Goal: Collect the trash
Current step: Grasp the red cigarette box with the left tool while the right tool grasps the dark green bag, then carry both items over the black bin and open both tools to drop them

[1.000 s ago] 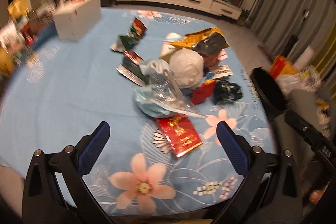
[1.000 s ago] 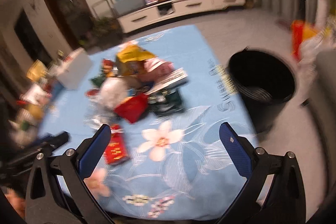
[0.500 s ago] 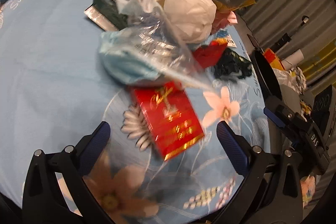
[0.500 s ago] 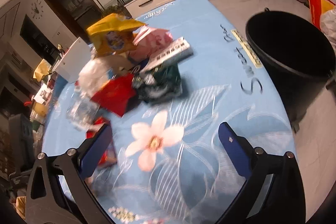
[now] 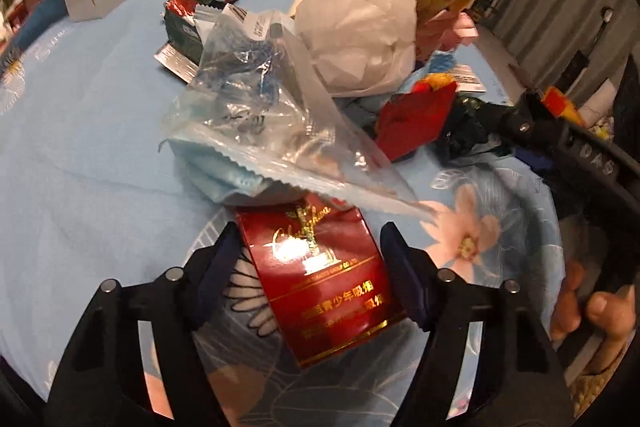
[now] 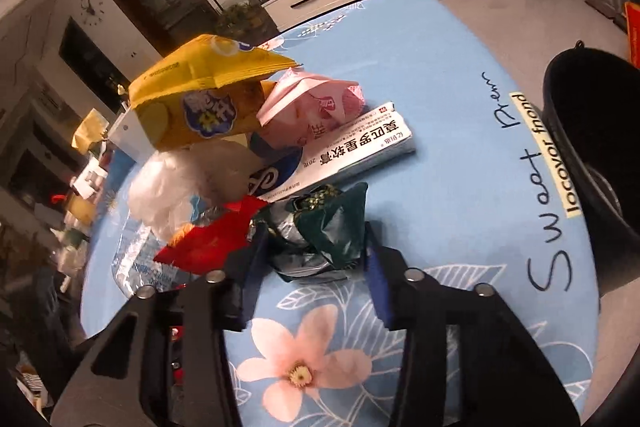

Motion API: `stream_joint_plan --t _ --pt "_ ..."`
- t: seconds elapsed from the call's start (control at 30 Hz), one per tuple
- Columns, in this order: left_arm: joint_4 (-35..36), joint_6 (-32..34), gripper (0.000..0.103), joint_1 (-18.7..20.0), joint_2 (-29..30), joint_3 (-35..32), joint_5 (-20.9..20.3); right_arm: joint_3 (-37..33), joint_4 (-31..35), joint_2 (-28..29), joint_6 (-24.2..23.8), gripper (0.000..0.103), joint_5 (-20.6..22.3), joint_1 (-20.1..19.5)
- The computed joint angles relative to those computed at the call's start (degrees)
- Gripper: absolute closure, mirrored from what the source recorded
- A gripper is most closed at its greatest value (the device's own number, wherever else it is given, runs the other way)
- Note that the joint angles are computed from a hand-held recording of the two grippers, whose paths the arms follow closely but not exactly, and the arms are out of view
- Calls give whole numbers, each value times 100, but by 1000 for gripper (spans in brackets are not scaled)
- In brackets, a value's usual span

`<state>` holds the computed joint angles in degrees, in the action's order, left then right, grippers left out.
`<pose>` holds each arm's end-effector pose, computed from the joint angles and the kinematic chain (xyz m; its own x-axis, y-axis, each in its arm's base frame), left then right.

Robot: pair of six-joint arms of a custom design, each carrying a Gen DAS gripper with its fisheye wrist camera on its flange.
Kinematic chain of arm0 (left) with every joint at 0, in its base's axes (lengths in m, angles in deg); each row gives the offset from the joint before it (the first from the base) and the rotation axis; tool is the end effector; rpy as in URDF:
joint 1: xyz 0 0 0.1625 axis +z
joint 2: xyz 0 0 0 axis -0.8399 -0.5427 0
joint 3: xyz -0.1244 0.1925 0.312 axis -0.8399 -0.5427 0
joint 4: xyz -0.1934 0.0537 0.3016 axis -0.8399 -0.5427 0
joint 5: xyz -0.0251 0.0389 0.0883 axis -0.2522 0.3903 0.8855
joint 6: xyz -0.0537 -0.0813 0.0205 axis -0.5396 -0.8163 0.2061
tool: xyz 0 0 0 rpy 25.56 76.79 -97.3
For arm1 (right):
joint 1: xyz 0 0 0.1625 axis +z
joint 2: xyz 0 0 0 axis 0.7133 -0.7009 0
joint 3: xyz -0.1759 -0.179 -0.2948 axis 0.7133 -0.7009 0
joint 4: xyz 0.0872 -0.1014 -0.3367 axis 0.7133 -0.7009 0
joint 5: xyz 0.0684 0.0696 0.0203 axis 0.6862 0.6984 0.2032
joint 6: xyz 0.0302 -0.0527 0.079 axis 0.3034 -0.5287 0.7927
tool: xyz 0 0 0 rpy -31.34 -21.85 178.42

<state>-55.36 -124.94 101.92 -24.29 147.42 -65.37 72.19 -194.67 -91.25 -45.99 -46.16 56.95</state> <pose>-0.0960 -0.3921 0.1788 -0.8021 -0.2790 -0.5280 0.0938 0.8143 -0.5728 0.2291 -0.5014 0.0516 -0.9047 -0.3485 0.2450 -0.4156 0.8484 -0.3278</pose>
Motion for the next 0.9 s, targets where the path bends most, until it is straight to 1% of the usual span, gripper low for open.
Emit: stream_joint_plan --t 0.03,0.1,0.17,0.2,0.33,0.4,0.47,0.5,0.57,0.63,0.7,0.73,0.77,0.8,0.83,0.9 --pt "-165 114 36 7 -28 54 -78 35 -24 -19 0 85 35 -6" --pt "-198 174 39 -44 -189 177 -190 172 -22 -110 95 84 14 -29" --pt "-287 260 40 -92 -345 305 -329 388 -154 -239 63 84 98 -60" --pt "-86 222 41 -152 -600 380 -385 458 -203 -285 60 84 119 -61" --pt "145 229 42 -344 -1041 521 -627 913 -575 -634 114 84 198 -82" --pt "300 213 42 -548 -1284 575 -684 1116 -737 -827 146 84 265 -129" --pt "291 326 42 -744 -1343 551 -686 1294 -921 -994 150 84 287 -181" --pt "221 494 42 -764 -1304 477 -685 1372 -1042 -1075 166 84 235 -188" --pt "-274 969 42 -752 -909 248 -725 1486 -1297 -1199 183 84 142 -222" --pt "-846 1469 42 -688 -391 -65 -887 1627 -1585 -1394 223 84 87 -346" --pt "-1390 2052 42 -590 238 -493 -996 1741 -1921 -1582 254 84 -153 -455" --pt "-1648 2306 42 -538 509 -670 -1120 1753 -1993 -1635 284 84 -258 -468" --pt "-1878 2645 42 -427 881 -993 -1312 1762 -2071 -1699 295 84 -366 -516" --pt "-1993 2826 41 -383 1148 -1228 -1422 1764 -2172 -1762 298 84 -492 -577" --pt "-2112 3147 41 -290 1523 -1590 -1560 1748 -2246 -1813 284 84 -601 -642" --pt "-2259 3465 41 -251 2005 -2003 -1677 1675 -2289 -1853 261 84 -707 -753"
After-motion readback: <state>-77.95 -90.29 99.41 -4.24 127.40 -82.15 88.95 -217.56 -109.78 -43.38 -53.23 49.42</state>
